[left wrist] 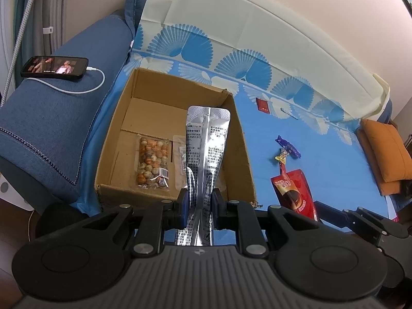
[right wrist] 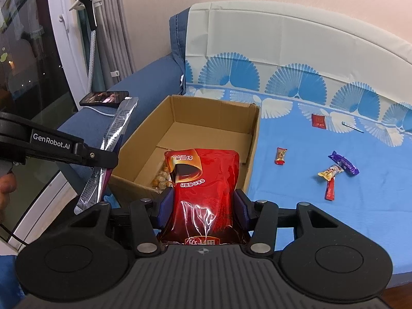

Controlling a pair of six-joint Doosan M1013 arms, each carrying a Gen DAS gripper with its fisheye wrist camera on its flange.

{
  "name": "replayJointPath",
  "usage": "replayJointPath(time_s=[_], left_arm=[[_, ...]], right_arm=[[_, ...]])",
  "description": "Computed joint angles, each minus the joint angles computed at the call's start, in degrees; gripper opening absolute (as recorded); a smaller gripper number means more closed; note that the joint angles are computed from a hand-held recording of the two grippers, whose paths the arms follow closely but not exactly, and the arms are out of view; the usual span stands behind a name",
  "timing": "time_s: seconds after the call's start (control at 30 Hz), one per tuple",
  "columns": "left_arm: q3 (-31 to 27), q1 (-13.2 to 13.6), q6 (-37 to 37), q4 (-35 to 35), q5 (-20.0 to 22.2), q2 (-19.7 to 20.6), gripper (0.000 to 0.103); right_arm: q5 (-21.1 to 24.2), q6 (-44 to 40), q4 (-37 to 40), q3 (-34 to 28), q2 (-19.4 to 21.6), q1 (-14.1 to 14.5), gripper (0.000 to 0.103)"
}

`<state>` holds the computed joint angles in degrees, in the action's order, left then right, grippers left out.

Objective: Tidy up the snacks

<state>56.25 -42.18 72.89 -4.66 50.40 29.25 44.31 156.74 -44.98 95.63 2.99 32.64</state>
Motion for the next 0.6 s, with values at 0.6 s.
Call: replayJointPath(time_s=[0.6], left_arm=[[-9.28,1.64,-0.72,0.69,4.33,5.97,0.020]], right_arm=[[-0.62,-6.89,6.17,-3.14,3.17,-4.34,0.053]])
